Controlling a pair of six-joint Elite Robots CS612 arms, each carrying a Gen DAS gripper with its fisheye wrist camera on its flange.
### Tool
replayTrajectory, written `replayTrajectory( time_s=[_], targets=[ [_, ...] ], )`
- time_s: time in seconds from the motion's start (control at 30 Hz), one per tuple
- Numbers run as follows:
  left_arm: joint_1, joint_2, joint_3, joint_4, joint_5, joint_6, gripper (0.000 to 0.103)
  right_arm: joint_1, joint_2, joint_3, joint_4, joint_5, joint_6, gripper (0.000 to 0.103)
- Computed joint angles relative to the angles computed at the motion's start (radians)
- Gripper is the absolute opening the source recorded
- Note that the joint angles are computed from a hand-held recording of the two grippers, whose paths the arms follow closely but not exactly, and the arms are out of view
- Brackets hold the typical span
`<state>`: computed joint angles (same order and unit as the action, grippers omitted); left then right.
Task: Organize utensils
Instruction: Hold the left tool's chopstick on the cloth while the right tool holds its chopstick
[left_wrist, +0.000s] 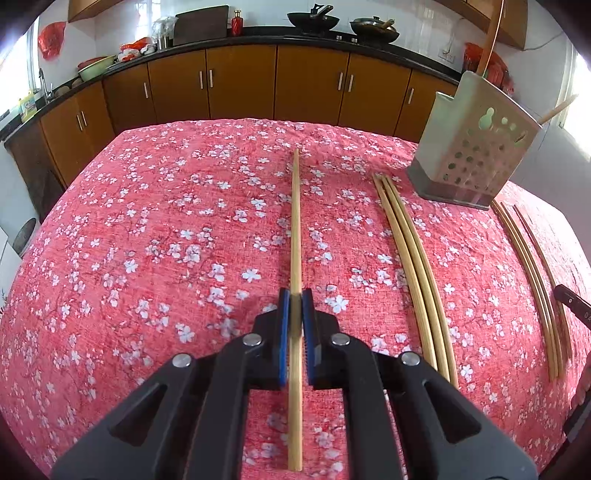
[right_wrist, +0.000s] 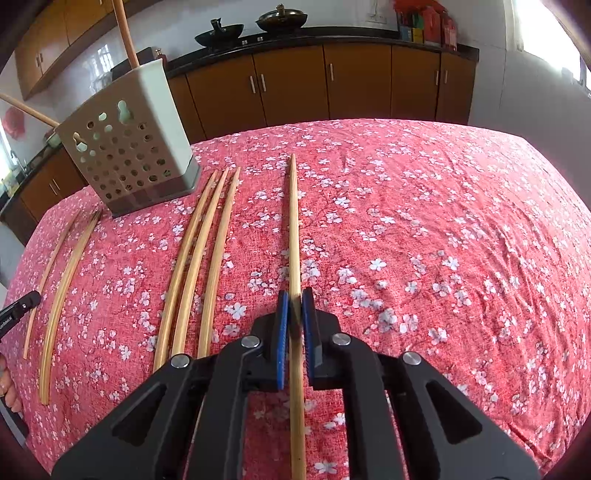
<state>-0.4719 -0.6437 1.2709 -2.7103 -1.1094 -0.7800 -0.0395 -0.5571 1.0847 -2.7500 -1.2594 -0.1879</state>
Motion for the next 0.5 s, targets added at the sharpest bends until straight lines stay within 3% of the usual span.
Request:
replayTrajectory(
  time_s=[0.5],
  targets=[
    [0.001,-0.006,0.013,-0.019,-0.007,-0.002,0.011,0.001,0.000,0.001,-0.003,-0.008,-0.010,0.010]
  ],
)
